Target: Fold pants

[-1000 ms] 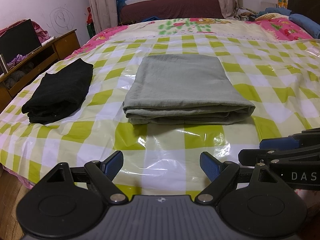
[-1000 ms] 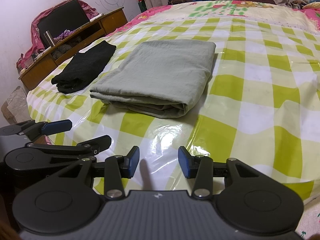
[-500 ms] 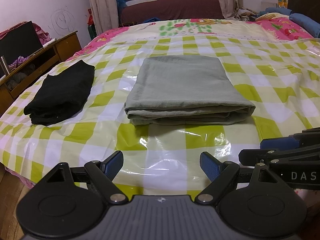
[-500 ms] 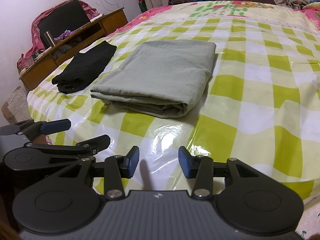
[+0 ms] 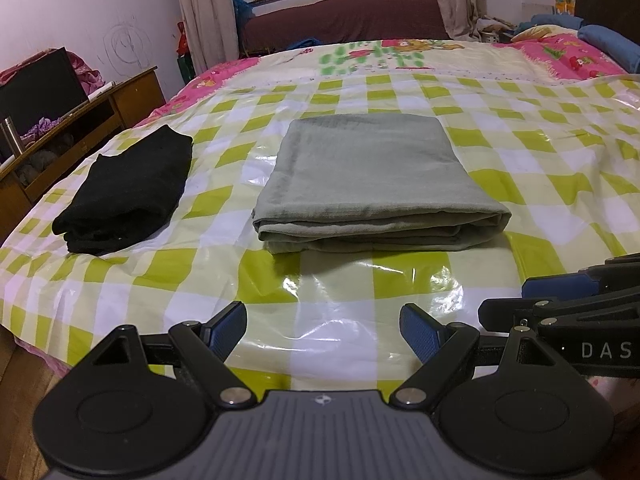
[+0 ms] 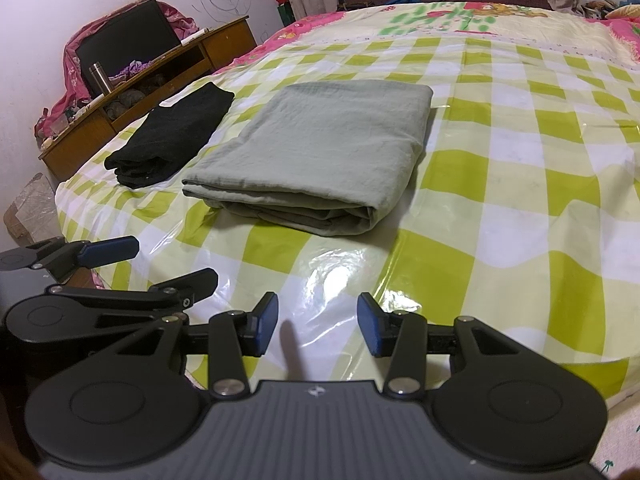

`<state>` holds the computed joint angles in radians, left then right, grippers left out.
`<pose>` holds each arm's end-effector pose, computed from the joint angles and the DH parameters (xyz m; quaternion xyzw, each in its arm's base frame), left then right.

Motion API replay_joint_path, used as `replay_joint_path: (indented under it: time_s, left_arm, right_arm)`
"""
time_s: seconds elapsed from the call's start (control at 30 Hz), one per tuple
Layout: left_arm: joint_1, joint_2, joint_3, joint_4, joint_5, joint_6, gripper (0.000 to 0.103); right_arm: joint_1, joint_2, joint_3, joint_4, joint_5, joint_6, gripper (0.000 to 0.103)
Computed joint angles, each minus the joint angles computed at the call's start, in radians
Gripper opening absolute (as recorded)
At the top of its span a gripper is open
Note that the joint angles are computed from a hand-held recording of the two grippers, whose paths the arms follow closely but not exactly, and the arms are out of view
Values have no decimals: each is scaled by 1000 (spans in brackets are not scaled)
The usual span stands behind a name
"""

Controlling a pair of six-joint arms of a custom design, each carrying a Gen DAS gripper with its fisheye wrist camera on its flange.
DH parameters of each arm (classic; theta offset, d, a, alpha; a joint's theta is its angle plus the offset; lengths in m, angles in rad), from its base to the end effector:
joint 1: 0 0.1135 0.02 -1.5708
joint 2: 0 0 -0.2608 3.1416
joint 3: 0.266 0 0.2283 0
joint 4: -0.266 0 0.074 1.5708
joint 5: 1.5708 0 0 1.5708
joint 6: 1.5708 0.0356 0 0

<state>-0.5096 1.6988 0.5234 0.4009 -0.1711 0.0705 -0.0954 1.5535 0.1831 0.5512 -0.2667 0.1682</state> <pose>0.2399 -0.1271 0.1157 0.2309 0.8895 -0.0073 0.3942 0.1921 -0.0090 0.0912 0.0728 0.9204 0.1368 0.3590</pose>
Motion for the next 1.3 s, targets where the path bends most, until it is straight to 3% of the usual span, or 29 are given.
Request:
replay_joint_path:
  time_s: [1.3]
  left_arm:
    - [-9,-7,-8,7,-16,0,96]
  right_arm:
    - [-1,6,-4,12,-2,0,45]
